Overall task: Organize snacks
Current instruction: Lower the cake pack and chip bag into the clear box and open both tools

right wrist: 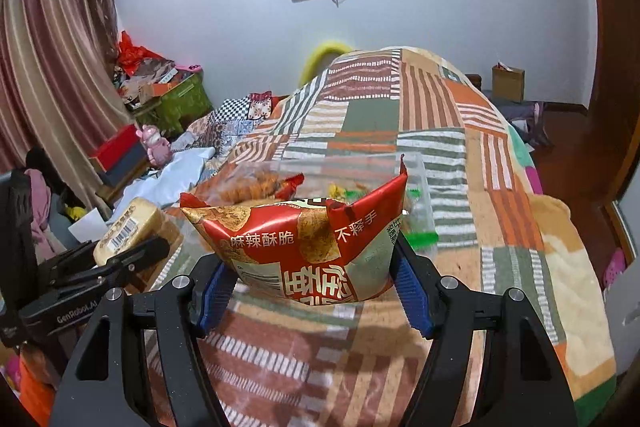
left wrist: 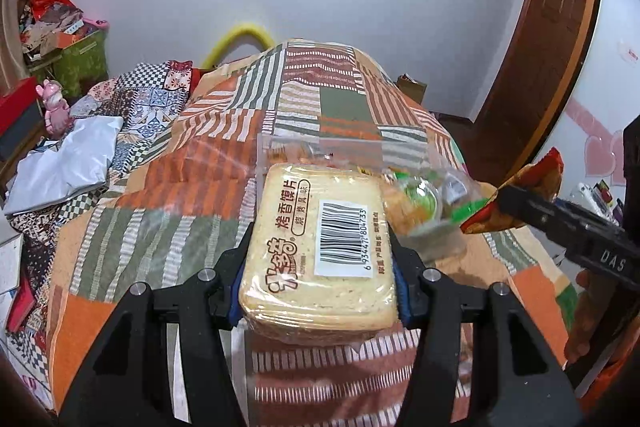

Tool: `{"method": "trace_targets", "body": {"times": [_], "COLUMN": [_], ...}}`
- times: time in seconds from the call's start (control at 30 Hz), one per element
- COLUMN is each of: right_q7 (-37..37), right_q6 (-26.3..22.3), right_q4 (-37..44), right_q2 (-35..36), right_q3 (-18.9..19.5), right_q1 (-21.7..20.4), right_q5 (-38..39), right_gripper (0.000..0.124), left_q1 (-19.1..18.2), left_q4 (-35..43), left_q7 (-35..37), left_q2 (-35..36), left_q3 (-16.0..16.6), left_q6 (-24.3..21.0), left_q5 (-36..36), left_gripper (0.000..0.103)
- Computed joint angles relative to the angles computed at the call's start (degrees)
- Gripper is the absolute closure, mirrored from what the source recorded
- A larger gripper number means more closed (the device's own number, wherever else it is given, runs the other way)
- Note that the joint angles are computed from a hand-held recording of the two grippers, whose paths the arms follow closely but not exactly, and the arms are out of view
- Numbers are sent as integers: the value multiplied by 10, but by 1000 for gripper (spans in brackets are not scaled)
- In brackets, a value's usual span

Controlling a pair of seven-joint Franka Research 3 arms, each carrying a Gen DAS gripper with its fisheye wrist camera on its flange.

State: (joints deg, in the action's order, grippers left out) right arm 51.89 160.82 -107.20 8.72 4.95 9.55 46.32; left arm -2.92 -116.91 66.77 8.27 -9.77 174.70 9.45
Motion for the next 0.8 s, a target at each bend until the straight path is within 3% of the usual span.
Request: {"method": "trace_targets", "body": {"times": [0.43,0.8], "right_q7": [65,143], "right_q6": [-18,-40], "right_q4": [122,196], "right_q2": [101,167], "right_q3": [7,-2], "right_q1": [1,17], "right_q5": [-80,-183], "right_gripper": [56,52], "left_q1": [21,31], "left_q4": [132,179], "left_q7": [56,84], "left_q2": [106,147], "left_q3": [-21,-32], "left_q6": [-51,-69], "left_q5": [-26,-46], "left_gripper": [48,48]}}
